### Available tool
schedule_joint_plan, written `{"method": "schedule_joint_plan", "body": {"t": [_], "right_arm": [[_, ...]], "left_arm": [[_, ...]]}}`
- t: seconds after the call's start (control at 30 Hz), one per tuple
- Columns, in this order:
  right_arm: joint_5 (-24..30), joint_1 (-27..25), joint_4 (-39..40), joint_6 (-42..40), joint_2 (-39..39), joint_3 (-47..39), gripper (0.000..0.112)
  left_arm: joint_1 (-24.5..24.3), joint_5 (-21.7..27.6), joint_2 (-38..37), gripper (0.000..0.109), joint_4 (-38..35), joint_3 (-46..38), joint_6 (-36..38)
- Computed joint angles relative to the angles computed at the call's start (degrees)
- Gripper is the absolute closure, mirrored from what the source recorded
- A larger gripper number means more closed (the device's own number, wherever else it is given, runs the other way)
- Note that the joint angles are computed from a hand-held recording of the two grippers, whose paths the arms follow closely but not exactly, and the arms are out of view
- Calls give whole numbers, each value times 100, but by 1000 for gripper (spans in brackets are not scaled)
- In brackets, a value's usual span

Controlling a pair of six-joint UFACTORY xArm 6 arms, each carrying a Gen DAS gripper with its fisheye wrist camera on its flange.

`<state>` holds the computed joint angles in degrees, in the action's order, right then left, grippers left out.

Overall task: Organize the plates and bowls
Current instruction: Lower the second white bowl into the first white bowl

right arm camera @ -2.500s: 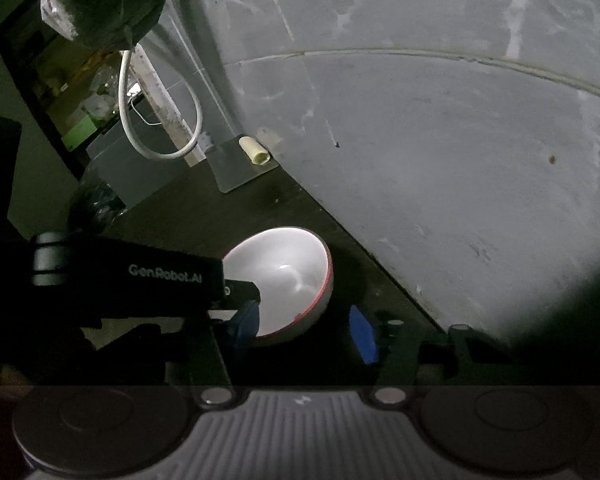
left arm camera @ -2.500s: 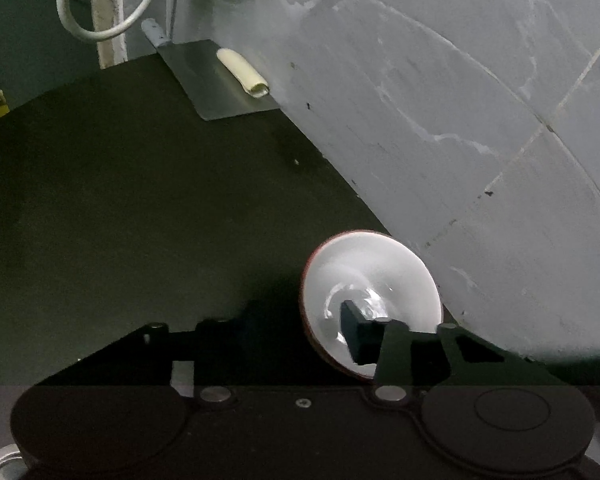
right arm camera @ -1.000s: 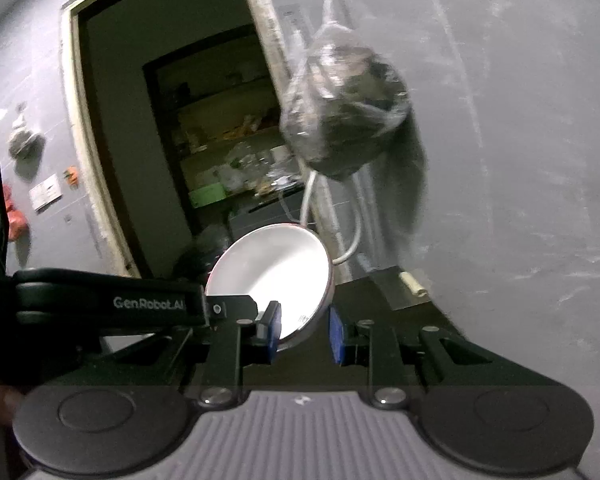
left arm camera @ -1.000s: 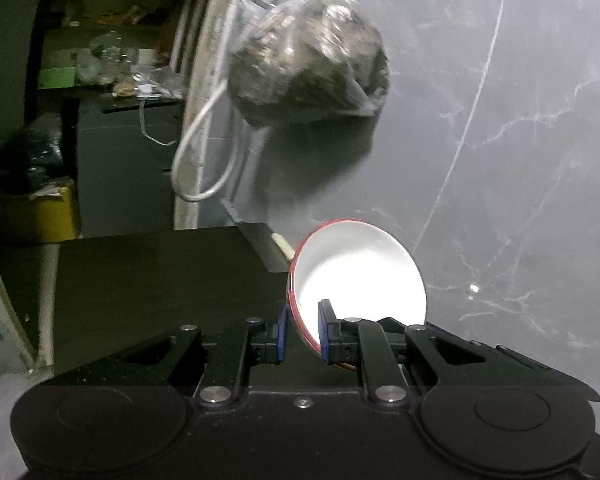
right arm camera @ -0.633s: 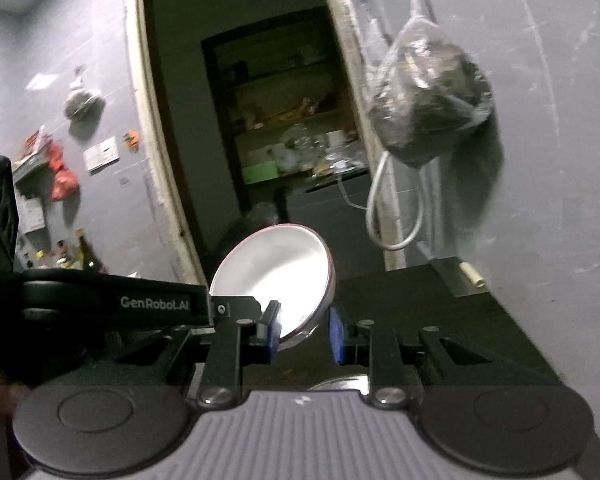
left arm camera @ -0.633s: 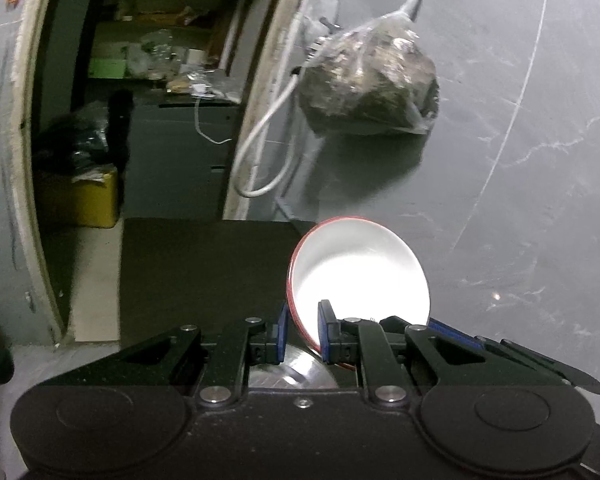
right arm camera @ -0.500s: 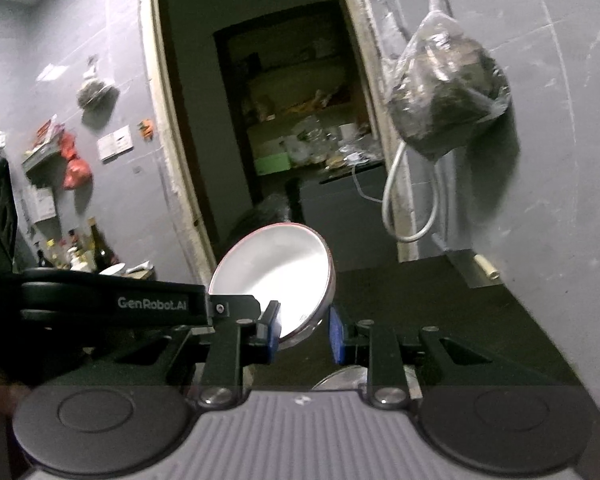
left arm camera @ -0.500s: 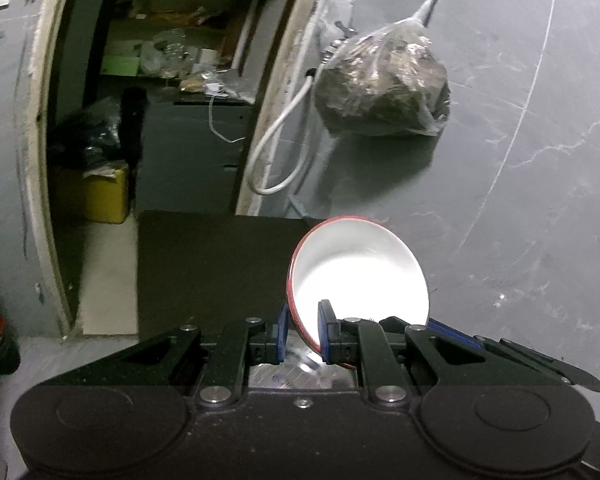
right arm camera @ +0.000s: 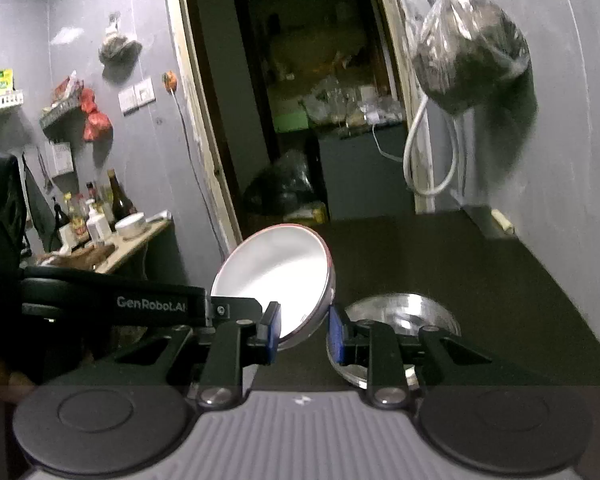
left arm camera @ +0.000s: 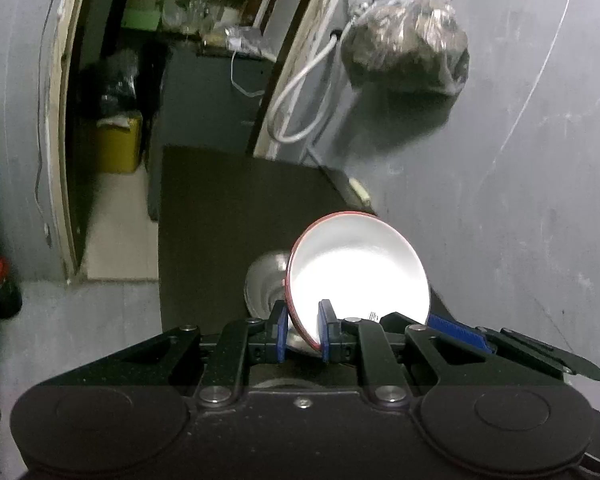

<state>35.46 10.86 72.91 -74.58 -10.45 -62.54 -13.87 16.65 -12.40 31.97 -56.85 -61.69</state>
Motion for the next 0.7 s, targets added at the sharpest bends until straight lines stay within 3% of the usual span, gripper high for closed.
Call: {"method": "schedule_joint_plan", "body": {"t": [0.7], "right_arm": [[817, -403, -1392, 896, 18, 296, 84]], "left_arm": [[-375, 433, -94, 90, -1746, 616, 1044]]}}
